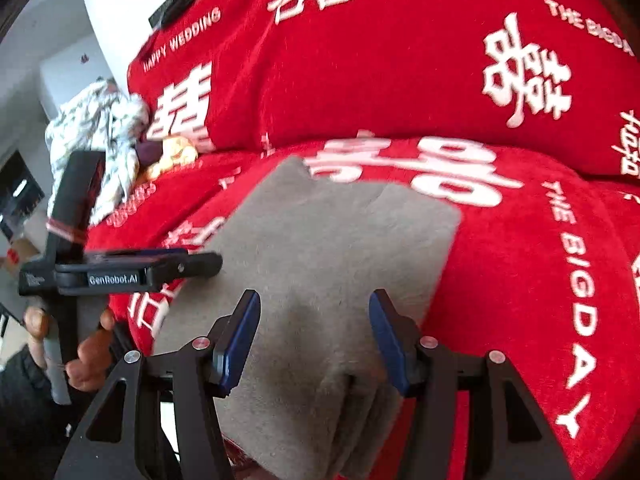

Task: Fold small clothes
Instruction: 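Open both tools and lay the grey bundle flat on the bedspread, then press and smooth the folded bundle with both open tools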

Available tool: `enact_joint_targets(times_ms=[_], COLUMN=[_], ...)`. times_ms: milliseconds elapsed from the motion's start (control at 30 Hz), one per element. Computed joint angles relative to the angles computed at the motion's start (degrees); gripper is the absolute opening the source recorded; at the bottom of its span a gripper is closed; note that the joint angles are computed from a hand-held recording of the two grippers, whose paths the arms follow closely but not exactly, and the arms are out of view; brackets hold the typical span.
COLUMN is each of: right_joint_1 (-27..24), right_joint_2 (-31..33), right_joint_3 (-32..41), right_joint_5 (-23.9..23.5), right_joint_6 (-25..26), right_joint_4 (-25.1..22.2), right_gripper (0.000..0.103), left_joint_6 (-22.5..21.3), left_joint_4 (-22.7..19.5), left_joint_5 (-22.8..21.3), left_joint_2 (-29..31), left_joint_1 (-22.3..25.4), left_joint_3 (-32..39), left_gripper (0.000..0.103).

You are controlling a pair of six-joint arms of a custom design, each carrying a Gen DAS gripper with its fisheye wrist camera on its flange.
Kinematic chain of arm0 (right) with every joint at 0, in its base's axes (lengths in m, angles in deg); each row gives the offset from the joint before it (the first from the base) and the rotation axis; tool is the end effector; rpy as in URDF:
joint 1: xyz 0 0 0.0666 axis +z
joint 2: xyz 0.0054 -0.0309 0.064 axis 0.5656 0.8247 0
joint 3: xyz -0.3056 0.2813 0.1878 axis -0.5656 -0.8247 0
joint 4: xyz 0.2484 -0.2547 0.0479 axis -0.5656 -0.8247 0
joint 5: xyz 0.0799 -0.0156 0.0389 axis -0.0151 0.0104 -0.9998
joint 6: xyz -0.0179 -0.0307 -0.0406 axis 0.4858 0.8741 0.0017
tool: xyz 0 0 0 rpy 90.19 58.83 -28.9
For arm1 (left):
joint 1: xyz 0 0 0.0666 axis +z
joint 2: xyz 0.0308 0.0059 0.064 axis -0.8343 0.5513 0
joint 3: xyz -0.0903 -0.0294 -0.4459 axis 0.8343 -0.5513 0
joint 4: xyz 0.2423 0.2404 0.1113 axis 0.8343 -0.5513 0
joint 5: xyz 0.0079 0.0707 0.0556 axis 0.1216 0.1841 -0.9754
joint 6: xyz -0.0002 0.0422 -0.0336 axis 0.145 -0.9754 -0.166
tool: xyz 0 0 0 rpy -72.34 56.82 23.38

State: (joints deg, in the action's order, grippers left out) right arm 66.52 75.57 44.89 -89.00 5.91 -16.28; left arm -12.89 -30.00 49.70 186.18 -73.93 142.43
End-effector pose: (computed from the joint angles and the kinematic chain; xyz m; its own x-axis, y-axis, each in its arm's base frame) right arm 0.4216 0.2668 0.3572 -0.8184 0.0086 -0.5746 -0.2344 0.9080 0.3474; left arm 0.4896 -0.1594 0.3195 -0.8872 0.0879 -0.4529 0.2047 0.9547 -0.2158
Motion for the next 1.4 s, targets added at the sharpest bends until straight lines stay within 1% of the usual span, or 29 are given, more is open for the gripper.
enact_joint_targets(times_ms=[33,67,133,200,300,367,433,467,500,567,600,633,700,767,833,900,967,1033,1100,1167,1233,1333,1400], right_joint_1=[-0.38,-0.8,-1.41,-1.76,-1.23,-0.95,-1.49,-1.89,-2.32,-3.06,-3.74,-4.43,-6.2,-7.31,-7.85,-8.13,-7.77,-7.28,-6.48,-4.96,-3.33,-0.72,0.9], right_joint_2=[0.88,1.23,1.39,1.44,2.05,2.1,1.9,1.79,1.98,3.17,4.29,5.38,8.6,10.68,11.44,11.6,10.57,9.12,6.73,3.98,1.84,-0.26,-1.34], right_joint_3=[-0.1,-0.69,-1.87,-2.04,-1.19,-0.34,1.06,1.34,2.07,4.18,5.67,6.9,9.98,11.48,11.81,12.25,11.74,10.53,8.08,5.55,3.61,1.67,0.11], right_joint_5=[-0.74,-1.53,-2.5,-3.33,-1.64,-0.92,-2.32,-3.06,-3.16,-2.19,-2.7,-3.65,-7.2,-9.11,-9.75,-10.28,-9.08,-8.43,-8.42,-6.73,-5.79,-4.19,-3.81], right_joint_6=[-0.54,-1.21,-1.66,-1.56,1.6,2.76,2.86,3.1,3.62,4.58,5.27,5.63,4.97,4.2,4.09,4.36,4.52,4.24,4.22,4.38,4.87,5.66,6.16], right_joint_4=[0.1,0.92,2.98,3.34,1.88,0.25,-1.57,-1.42,-1.55,-2.96,-3.8,-4.5,-6.71,-7.16,-6.91,-7.6,-7.93,-7.21,-5.17,-3.44,-2.2,-1.4,-0.35], right_gripper=[0.06,0.06,0.06,0.06,0.06,0.06,0.061,0.061,0.064,0.068,0.068,0.068,0.068,0.068,0.068,0.068,0.068,0.068,0.068,0.068,0.068,0.068,0.068], left_joint_6=[-0.35,-0.42,-0.58,-0.54,-1.32,-1.43,-1.38,-1.08,-0.94,-0.48,-0.68,-1.13,-2.53,-3.23,-3.57,-3.19,-3.11,-3.03,-3.34,-3.68,-3.67,-4.26,-4.4], left_joint_4=[-0.25,-0.19,0.02,0.72,2.24,1.62,1.51,1.6,1.39,-0.22,-0.99,-2.88,-7.63,-9.15,-9.51,-9.4,-8.98,-8.4,-7.59,-5.81,-4.14,-1.11,0.19], left_joint_5=[-0.83,-0.78,0.1,0.35,-0.22,-0.29,0.57,0.67,0.59,-0.53,-1.08,-2.81,-5.82,-7.49,-8.32,-7.85,-7.67,-7.73,-7.68,-7.92,-6.73,-6.83,-6.58], left_joint_2=[0.52,0.93,1.62,2.11,2.23,2.14,1.63,1.54,1.75,3.27,4.11,5.89,9.38,11.4,12.15,11.89,11.21,10.24,8.79,6.22,3.42,-0.92,-2.73], left_joint_1=[-0.22,-0.16,0.27,0.51,0.29,0.24,0.46,0.62,0.72,0.68,0.59,0.25,-0.48,-1.01,-1.25,-1.07,-0.91,-0.85,-0.93,-1.07,-1.08,-1.63,-1.8], left_joint_3=[0.26,0.35,0.42,0.14,-0.56,-0.04,0.71,1.49,2.38,5.77,7.16,9.68,14.0,15.81,16.33,16.0,15.21,14.22,12.84,10.12,7.06,1.67,-0.91], left_gripper=[0.081,0.085,0.089,0.096,0.097,0.097,0.096,0.096,0.096,0.096,0.096,0.096,0.096,0.096,0.096,0.096,0.096,0.096,0.096,0.096,0.096,0.096,0.096])
